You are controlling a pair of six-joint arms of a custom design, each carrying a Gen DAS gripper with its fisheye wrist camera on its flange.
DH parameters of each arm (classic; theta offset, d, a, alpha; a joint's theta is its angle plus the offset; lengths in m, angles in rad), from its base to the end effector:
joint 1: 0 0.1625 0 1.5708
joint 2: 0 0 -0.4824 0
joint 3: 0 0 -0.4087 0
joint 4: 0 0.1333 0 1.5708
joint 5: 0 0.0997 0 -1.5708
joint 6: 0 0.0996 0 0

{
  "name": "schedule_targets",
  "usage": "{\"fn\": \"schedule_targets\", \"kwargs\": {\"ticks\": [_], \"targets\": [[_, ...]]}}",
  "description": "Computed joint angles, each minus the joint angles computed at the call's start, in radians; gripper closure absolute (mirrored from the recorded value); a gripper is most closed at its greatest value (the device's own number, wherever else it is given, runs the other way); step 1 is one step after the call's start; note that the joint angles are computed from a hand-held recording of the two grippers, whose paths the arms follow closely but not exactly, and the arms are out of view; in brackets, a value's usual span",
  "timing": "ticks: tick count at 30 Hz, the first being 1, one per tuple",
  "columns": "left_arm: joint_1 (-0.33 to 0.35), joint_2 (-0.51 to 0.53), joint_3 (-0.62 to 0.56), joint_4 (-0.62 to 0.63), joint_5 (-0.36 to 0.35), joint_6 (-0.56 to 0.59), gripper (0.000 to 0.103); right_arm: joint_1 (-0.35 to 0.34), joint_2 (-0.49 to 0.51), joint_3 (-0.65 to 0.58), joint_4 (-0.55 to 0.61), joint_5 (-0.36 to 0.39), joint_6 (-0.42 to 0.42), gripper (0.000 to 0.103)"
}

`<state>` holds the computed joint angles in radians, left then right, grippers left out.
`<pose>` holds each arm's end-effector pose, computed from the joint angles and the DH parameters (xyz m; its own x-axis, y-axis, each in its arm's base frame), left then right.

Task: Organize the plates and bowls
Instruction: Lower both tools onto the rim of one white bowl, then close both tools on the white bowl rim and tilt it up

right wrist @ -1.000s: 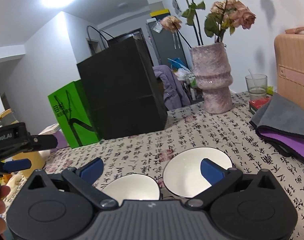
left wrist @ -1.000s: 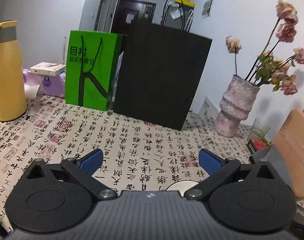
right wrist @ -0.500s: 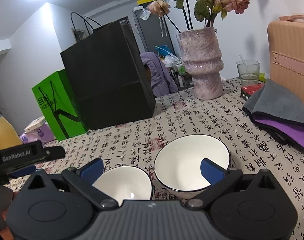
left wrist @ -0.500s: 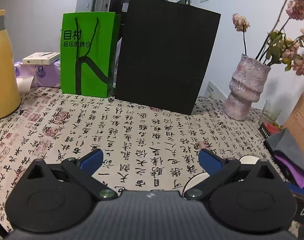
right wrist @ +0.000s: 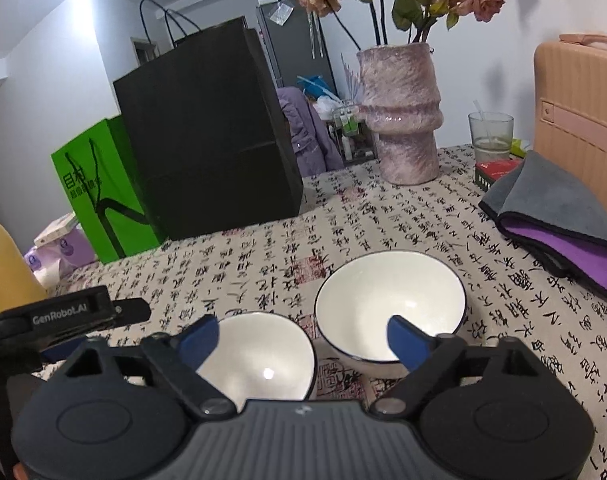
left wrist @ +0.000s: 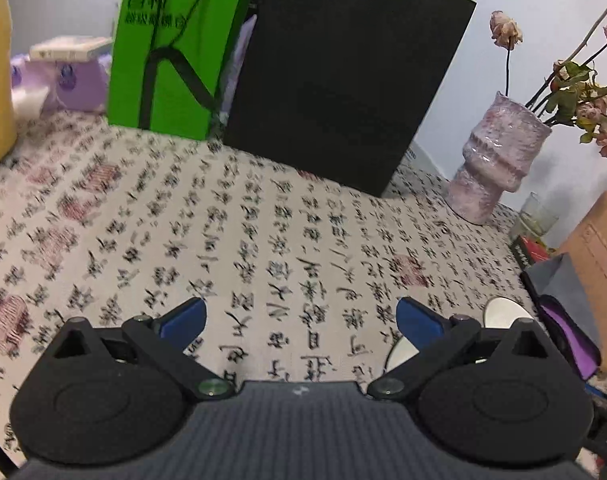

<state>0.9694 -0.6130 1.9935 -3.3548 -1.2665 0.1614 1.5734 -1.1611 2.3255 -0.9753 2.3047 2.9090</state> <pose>-0.2055 -0.5878 -0.0095 -0.7585 0.5589 -0.3351 0.6507 0.6773 -0.3433 0.0677 -0.4074 0.1177 -0.7241 0.5949 0.3489 -0.1720 0.3341 -0.9267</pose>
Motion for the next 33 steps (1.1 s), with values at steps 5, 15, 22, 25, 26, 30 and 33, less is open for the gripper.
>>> {"fn": "schedule_targets", "kwargs": {"ticks": [5,15,22,25,26,30,33], "targets": [[0.003,-0.008,-0.002,0.066,-0.044,0.028,0.000,-0.001,0.007,-0.019,0.090,0.032,0.086,0.034],[-0.002,0.010,-0.012,0.142,-0.035,0.064,0.014,-0.023,0.060,-0.106,0.270,0.042,0.183,0.050],[-0.004,0.017,-0.031,0.231,-0.022,0.070,0.032,-0.063,0.076,-0.152,0.377,-0.013,0.267,0.067],[-0.003,0.018,-0.036,0.256,-0.027,0.070,0.038,-0.078,0.079,-0.163,0.406,-0.038,0.289,0.072],[-0.002,0.018,-0.037,0.263,-0.030,0.072,0.042,-0.080,0.082,-0.167,0.413,-0.043,0.293,0.075],[-0.003,0.020,-0.039,0.276,-0.033,0.076,0.050,-0.086,0.089,-0.180,0.431,-0.052,0.295,0.079],[-0.002,0.020,-0.042,0.290,-0.041,0.081,0.055,-0.093,0.090,-0.180,0.429,-0.062,0.296,0.081]]}}
